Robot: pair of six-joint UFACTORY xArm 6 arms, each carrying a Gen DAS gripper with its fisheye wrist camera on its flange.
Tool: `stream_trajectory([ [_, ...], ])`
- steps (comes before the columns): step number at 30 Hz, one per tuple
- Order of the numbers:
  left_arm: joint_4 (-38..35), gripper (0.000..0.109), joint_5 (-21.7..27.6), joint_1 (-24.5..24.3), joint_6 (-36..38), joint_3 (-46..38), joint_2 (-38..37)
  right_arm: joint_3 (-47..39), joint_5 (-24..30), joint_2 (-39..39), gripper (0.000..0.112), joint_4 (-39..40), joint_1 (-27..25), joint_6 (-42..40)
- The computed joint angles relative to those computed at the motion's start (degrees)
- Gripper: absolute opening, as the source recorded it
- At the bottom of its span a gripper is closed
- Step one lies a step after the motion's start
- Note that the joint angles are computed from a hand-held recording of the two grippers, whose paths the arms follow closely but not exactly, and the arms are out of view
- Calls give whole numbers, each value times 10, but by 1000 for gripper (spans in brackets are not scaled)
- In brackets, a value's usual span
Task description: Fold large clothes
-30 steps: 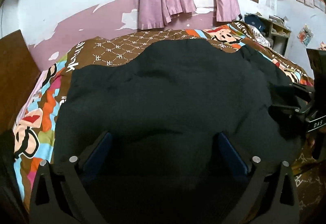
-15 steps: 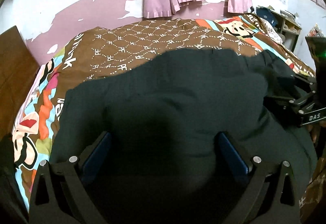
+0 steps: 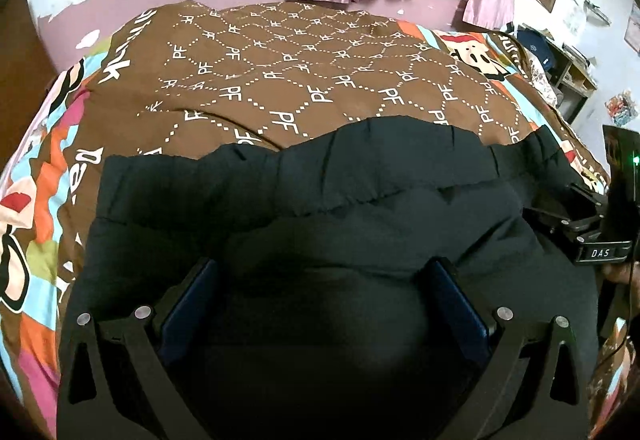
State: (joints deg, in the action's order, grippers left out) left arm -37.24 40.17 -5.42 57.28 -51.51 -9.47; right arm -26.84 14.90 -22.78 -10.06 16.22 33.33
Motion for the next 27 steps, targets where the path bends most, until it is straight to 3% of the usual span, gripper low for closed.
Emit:
stream_trajectory([
  [4, -3, 102, 1, -1, -1, -1, 2, 4, -11, 6, 103, 54, -1, -45],
  [27, -28, 102, -22, -5, 25, 11, 3, 25, -45, 0, 103, -13, -5, 12],
])
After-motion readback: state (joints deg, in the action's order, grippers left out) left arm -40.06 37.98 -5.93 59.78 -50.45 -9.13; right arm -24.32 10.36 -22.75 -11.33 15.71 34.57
